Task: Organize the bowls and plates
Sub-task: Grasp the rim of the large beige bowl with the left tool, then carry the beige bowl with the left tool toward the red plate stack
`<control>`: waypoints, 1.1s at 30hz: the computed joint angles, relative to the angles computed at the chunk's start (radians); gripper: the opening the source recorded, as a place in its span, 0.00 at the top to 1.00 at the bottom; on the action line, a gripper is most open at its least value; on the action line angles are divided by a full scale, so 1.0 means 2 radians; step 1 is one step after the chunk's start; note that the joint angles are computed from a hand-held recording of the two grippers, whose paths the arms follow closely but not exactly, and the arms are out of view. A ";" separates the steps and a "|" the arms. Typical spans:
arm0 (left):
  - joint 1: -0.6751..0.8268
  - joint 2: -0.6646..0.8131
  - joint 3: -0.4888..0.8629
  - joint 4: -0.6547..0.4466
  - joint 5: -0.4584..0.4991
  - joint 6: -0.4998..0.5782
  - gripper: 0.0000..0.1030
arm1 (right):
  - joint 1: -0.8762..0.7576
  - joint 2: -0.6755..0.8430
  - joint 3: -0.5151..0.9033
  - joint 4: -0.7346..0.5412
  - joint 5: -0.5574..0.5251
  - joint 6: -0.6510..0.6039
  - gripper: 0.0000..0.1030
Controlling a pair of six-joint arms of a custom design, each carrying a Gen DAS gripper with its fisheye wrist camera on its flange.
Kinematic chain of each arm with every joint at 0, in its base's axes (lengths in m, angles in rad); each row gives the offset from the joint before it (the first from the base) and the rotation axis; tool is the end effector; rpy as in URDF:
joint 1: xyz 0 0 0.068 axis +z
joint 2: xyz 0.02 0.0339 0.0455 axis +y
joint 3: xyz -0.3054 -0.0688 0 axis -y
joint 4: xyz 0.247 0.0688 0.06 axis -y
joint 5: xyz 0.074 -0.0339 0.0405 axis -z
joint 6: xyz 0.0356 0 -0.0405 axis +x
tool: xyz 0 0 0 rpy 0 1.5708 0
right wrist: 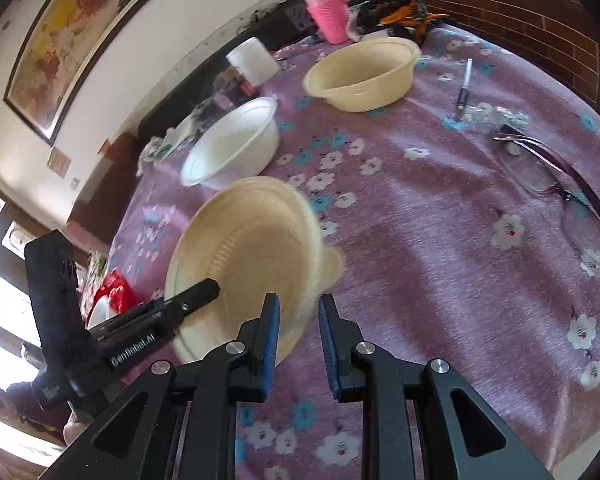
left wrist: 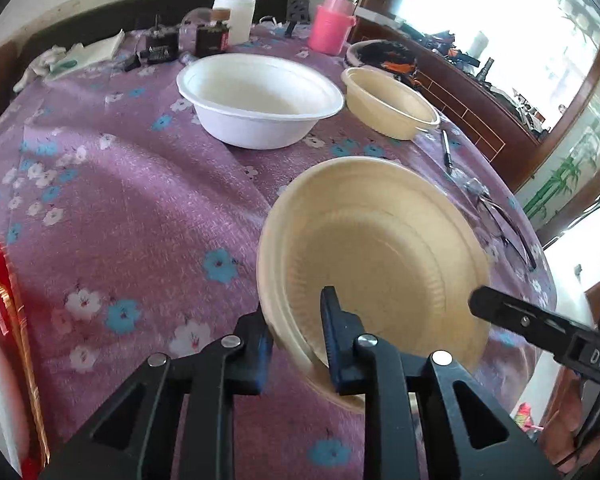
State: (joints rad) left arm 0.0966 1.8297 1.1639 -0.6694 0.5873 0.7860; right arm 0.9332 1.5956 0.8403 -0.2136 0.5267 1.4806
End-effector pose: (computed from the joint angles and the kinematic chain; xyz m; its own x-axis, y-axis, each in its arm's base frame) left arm 0.3539 0.0145 0.2026 -0.6497 0.5288 -0.5462 0.7190 0.6607 -0.2156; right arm 0.1976 0.2367 0.2068 -0.5673 0.6806 -0.4637 0.4414 0.7266 0.5266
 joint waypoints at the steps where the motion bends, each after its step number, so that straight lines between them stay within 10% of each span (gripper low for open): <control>1: 0.007 -0.011 -0.009 0.004 0.000 0.006 0.79 | 0.004 0.004 0.010 -0.011 0.004 0.001 0.79; 12: 0.114 -0.025 -0.002 -0.057 0.017 0.086 0.73 | 0.039 0.057 0.098 -0.033 -0.009 -0.061 0.78; 18: 0.116 -0.029 -0.038 0.024 0.005 0.062 0.56 | 0.042 0.097 0.139 -0.078 0.001 -0.060 0.78; 33: 0.116 -0.111 -0.157 0.202 -0.005 0.047 0.70 | 0.058 0.125 0.174 -0.117 0.031 -0.054 0.80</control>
State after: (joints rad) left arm 0.3285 1.6073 0.8508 -0.2646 0.5783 0.8794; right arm 1.0484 1.8465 1.1890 -0.4466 0.5896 1.3730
